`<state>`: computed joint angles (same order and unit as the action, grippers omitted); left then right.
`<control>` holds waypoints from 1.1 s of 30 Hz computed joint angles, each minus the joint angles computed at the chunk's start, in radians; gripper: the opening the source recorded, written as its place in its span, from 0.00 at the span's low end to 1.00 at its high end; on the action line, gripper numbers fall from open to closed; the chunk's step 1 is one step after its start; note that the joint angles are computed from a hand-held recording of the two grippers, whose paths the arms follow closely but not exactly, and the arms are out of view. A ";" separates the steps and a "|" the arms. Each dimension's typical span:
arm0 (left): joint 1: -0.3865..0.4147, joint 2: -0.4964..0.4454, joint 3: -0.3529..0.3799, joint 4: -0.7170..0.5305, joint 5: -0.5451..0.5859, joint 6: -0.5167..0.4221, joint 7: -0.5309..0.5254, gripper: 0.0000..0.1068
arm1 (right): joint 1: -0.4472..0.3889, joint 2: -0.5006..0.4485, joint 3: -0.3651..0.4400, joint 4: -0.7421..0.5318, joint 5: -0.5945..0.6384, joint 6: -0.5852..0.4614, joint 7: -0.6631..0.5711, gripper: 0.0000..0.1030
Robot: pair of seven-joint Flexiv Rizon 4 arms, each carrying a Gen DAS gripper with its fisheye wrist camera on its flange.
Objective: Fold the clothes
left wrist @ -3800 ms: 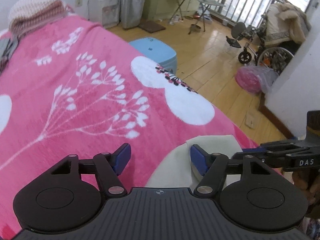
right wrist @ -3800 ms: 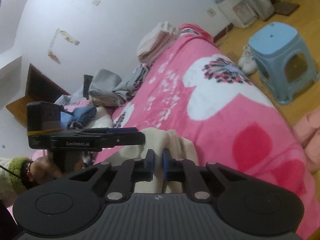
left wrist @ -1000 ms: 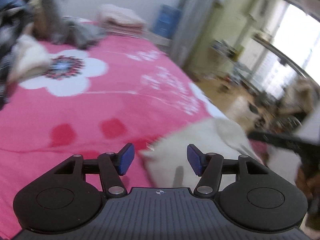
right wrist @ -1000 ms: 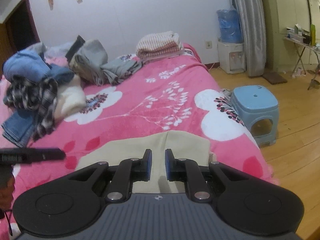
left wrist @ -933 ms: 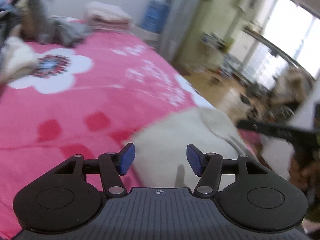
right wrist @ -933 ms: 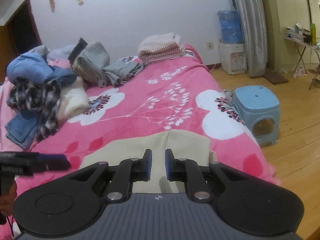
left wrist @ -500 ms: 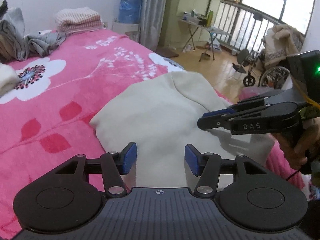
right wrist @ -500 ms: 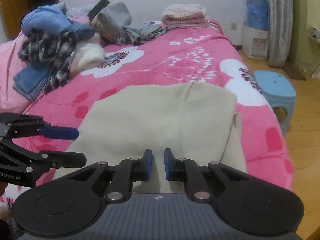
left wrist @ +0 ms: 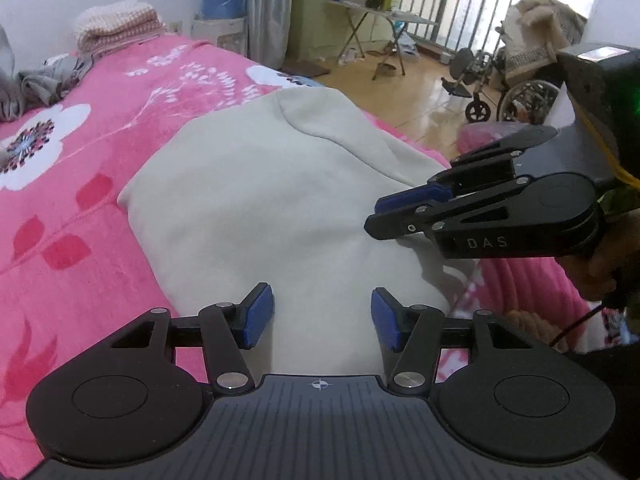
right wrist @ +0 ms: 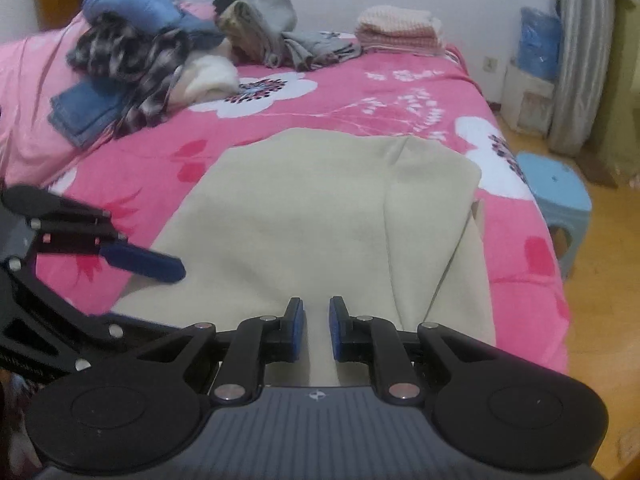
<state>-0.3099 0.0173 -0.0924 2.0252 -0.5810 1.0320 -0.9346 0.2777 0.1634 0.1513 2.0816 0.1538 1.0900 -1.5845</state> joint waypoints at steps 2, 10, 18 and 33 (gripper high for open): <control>0.001 0.002 0.001 0.000 -0.001 -0.004 -0.013 0.53 | 0.001 -0.004 -0.003 -0.008 0.004 -0.007 0.000 0.14; -0.003 0.013 0.002 0.010 0.021 0.000 -0.044 0.53 | -0.009 -0.004 0.011 0.007 -0.046 0.013 0.057 0.15; -0.003 0.021 0.005 0.011 0.031 -0.008 -0.063 0.54 | -0.006 0.003 0.009 0.010 -0.060 0.004 0.072 0.15; -0.004 0.019 0.003 0.006 0.057 -0.008 -0.081 0.57 | -0.004 0.005 0.010 0.021 -0.077 0.020 0.101 0.15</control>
